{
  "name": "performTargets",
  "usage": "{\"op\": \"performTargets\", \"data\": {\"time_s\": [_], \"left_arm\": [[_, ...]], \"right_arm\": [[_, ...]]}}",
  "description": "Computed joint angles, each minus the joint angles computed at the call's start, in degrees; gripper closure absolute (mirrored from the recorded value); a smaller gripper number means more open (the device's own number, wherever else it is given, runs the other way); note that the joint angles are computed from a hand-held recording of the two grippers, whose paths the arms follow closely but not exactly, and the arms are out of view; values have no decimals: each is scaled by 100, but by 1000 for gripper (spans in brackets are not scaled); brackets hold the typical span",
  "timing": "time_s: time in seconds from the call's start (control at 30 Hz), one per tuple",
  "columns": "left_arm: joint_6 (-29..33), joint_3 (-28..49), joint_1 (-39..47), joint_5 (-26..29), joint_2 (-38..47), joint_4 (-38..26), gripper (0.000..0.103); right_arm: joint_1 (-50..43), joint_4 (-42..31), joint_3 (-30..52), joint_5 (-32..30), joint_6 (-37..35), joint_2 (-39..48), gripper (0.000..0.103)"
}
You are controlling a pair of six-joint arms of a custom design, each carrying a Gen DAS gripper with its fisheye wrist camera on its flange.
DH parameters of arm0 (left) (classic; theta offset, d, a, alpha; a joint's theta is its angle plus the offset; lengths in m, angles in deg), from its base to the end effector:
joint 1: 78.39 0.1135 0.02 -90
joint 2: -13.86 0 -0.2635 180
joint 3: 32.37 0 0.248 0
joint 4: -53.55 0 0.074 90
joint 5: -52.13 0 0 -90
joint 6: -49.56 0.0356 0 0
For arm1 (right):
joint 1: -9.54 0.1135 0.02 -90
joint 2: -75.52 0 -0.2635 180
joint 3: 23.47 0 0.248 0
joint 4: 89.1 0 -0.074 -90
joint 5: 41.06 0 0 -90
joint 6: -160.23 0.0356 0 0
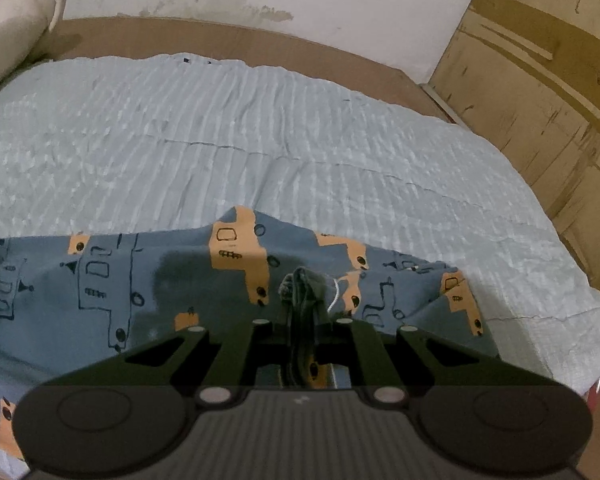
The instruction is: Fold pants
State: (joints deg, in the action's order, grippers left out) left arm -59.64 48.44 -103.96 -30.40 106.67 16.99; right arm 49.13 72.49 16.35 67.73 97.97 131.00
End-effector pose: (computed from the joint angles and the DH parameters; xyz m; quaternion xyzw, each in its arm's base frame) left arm 0.3118 -0.1543 0.2432 0.0749 0.9306 -0.1908 0.3032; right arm 0.1604 0.1178 0.2033 -0.0138 0.8746 0.1365 0.4650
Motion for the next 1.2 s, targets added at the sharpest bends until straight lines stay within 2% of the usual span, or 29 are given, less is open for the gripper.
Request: {"op": "performTargets", "data": {"time_s": [0.5,0.8,1.0,1.1,1.13,1.17,1.2], "left_arm": [[-70,-577,350,504,-34,593,94],[-99,-691,405,499,-250,457,94],[-98,-768,445,465,-74,578,93],[-81,-836,424,431,-82,639,88],[-70,-846,407,385,-99,638,81],[-51,-840,394,365,-114,614,69],[-48,-846,383,371,-121,619,61]], "right_arm": [[-508,596,84,-352,-408,864,90],[-598,324,151,-545,-698,662,90],[-825,299,191,-821,-871,730,89],[-974,428,99,-1007,-936,727,83],[-1026,508,51,-1068,-969,713,81],[-1077,551,24,-1137,-1008,692,77],[-1125,571,9,-1199,-1047,671,73]]}}
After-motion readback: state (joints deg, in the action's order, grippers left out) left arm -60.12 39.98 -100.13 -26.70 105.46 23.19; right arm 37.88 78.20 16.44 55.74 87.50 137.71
